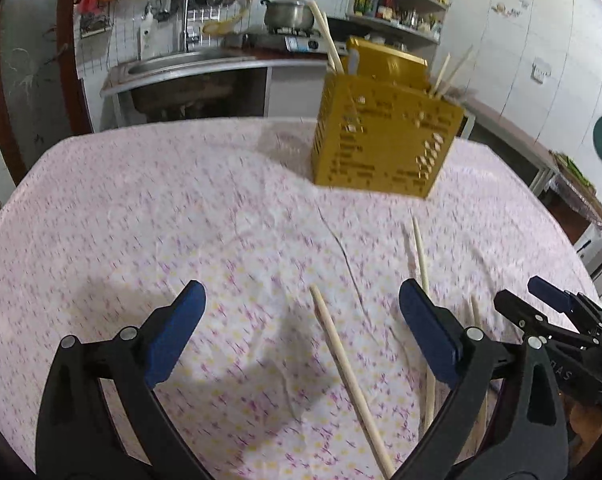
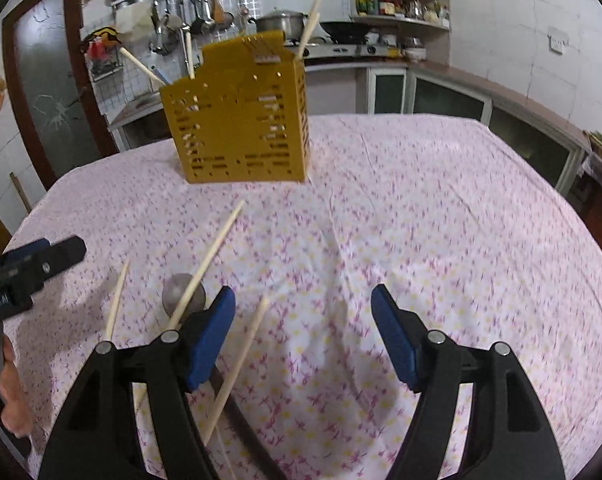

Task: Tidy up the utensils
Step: 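Move the left tool to a wooden chopstick while the right tool approaches another, then close the left tool on its chopstick while the right tool closes on another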

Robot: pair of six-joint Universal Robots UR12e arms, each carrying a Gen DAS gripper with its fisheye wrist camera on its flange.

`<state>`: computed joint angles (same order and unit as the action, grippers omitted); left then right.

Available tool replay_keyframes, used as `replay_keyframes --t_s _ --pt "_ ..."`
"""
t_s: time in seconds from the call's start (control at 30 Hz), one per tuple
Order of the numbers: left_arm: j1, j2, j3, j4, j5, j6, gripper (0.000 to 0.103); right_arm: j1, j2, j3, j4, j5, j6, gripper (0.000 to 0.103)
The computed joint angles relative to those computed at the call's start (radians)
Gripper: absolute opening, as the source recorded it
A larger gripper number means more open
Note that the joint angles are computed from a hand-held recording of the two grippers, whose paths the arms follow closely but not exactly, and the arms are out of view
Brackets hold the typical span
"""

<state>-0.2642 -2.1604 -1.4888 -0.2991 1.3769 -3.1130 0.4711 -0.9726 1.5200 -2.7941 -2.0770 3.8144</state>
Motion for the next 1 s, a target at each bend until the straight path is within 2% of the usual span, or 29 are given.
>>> replay_keyframes --t_s 0.23,0.3,0.33,0.37,0.43,0.53,0.6,0.8,0.93,1.0 --pt "-0.022 -0.008 0.014 -0.089 0.039 0.015 0.092 0.009 0.012 -0.017 0.067 0.013 0.033 0.069" --pt "-0.024 -0.012 0.022 -0.117 0.04 0.018 0.081 0.011 0.014 -0.022 0.091 0.019 0.039 0.065" --pt "-0.024 -0.014 0.027 -0.135 0.036 0.022 0.071 0.011 0.015 -0.023 0.097 0.026 0.041 0.058" --pt "-0.024 -0.017 0.035 -0.161 0.027 0.031 0.062 0.008 0.014 -0.024 0.105 0.039 0.043 0.054" --pt "-0.027 -0.02 0.041 -0.183 0.026 0.041 0.057 0.003 0.016 -0.024 0.107 0.063 0.046 0.047" --pt "-0.034 -0.025 0.046 -0.19 0.043 0.05 0.055 0.003 0.019 -0.03 0.121 0.064 0.049 0.041" --pt "-0.036 -0.033 0.06 -0.227 0.045 0.047 0.046 0.003 0.02 -0.032 0.122 0.065 0.051 0.038" --pt "-0.043 -0.043 0.062 -0.204 0.07 0.043 0.046 -0.001 0.024 -0.028 0.097 0.074 0.051 0.026" --pt "-0.041 -0.047 0.061 -0.188 0.063 0.051 0.046 -0.007 0.025 -0.026 0.078 0.087 0.055 0.018" --pt "-0.038 -0.047 0.061 -0.186 0.051 0.051 0.046 -0.009 0.024 -0.022 0.068 0.092 0.057 0.017"
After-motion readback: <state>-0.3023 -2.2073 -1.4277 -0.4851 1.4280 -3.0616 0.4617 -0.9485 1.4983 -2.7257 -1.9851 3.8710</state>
